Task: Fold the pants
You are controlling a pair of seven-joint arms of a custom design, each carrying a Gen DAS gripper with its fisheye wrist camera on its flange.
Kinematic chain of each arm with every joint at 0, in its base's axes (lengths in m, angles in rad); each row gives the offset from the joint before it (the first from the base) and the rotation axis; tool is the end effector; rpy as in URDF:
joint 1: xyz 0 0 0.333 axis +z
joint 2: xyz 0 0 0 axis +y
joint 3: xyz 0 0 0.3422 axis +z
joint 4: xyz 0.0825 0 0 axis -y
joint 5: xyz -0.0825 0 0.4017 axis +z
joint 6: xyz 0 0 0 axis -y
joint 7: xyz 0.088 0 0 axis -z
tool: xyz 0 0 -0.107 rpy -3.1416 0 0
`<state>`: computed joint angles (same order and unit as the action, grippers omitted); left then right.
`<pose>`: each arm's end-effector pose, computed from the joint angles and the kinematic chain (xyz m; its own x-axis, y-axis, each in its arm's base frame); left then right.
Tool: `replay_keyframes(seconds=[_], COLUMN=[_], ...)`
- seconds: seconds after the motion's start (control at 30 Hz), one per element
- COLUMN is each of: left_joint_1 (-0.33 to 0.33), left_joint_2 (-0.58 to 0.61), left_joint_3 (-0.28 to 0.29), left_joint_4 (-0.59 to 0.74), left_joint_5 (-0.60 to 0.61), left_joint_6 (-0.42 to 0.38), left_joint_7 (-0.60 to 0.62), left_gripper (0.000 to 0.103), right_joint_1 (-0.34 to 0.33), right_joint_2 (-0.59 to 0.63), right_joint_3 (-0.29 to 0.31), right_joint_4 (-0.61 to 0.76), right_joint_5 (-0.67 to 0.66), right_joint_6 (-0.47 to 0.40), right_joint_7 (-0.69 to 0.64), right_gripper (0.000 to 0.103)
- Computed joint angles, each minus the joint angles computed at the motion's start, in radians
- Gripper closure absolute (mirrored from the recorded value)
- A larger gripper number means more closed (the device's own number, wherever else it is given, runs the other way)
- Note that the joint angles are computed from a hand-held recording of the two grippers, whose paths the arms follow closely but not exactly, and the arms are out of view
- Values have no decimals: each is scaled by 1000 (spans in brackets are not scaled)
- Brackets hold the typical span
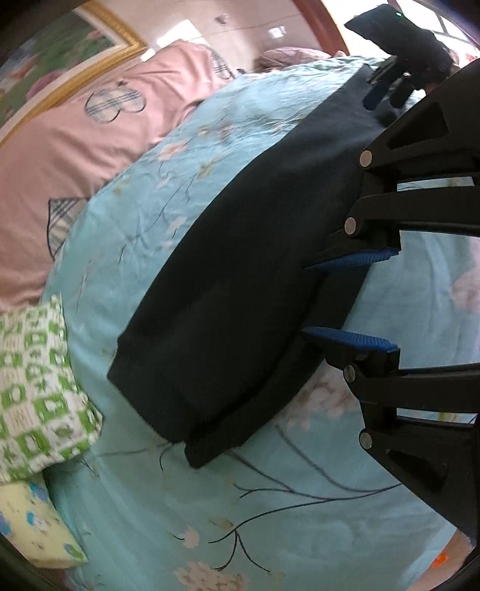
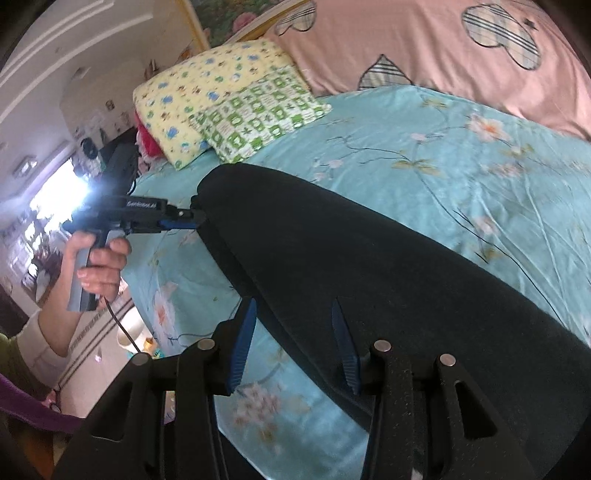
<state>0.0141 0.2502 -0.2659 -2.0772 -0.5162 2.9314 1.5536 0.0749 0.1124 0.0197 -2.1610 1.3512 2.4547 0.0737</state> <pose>0.6300 -0.1206 0.3875 0.1363 -0.8948 0.4252 -0.8316 -0.3366 -0.4418 0.5834 0.0550 0.3777 0.6148 -0.7131 -0.3370 -0.6545 -0.2228 -0.7225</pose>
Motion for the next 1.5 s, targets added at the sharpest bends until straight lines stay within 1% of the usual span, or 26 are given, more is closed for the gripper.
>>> replay_keyframes(seconds=[0.07, 0.2, 0.27, 0.53, 0.57, 0.63, 0.73, 0.8, 0.83, 0.9, 0.97, 1.03, 1.07, 1.13, 1.17, 1.2, 1.27, 1.33, 1.43, 1.5], left_joint_1=[-10, -55, -52, -47, -43, -54, -56, -72, -68, -34, -14, -28, -42, -70, -67, -70, -64, -69, -61, -61], left_joint_2=[12, 33, 40, 74, 77, 93, 107, 110, 111, 110, 109, 103, 99, 86, 79, 62, 29, -1, -21, -16], left_joint_3=[23, 93, 95, 115, 113, 128, 133, 153, 151, 117, 96, 110, 124, 151, 148, 150, 140, 144, 137, 143], left_joint_4=[15, 38, 42, 79, 82, 103, 122, 126, 126, 115, 107, 100, 96, 84, 77, 62, 28, -3, -30, -37], left_joint_5=[28, 152, 180, 282, 289, 322, 352, 386, 391, 364, 346, 363, 380, 419, 422, 430, 432, 446, 447, 451], left_joint_6=[-10, -21, -17, -17, -18, -26, -29, -29, -30, -12, 1, 10, 14, 22, 30, 41, 73, 97, 110, 103], left_joint_7=[-36, -175, -215, -338, -345, -379, -412, -448, -455, -432, -411, -420, -432, -462, -464, -470, -466, -470, -462, -467], left_gripper=[66, 64, 61, 61, 61, 61, 65, 77, 81, 90, 96, 98, 99, 100, 100, 100, 100, 100, 100, 100], right_joint_1=[8, 24, 29, 47, 49, 56, 65, 61, 57, 54, 59, 70, 75, 71, 63, 52, 33, 26, 31, 41], right_joint_2=[15, 40, 49, 80, 84, 94, 117, 123, 120, 114, 115, 124, 129, 132, 130, 126, 105, 76, 45, 43], right_joint_3=[8, 24, 32, 59, 62, 71, 79, 88, 95, 103, 108, 111, 114, 125, 127, 128, 128, 117, 94, 81], right_joint_4=[15, 38, 47, 68, 71, 77, 92, 95, 91, 84, 81, 80, 80, 81, 85, 91, 90, 81, 65, 60], right_joint_5=[-8, -37, -48, -107, -115, -127, -181, -209, -205, -205, -211, -237, -248, -248, -243, -234, -186, -151, -135, -145], right_joint_6=[5, 35, 47, 108, 122, 156, 199, 206, 210, 215, 233, 269, 290, 316, 305, 279, 240, 196, 134, 112], right_joint_7=[-1, 3, 0, -14, -14, -18, 19, 32, 18, 6, -2, 9, 17, 16, 21, 28, 5, -16, -36, -27], right_gripper=[59, 59, 59, 59, 59, 59, 59, 59, 59, 59, 59, 59, 61, 76, 91, 95, 96, 97, 97, 97])
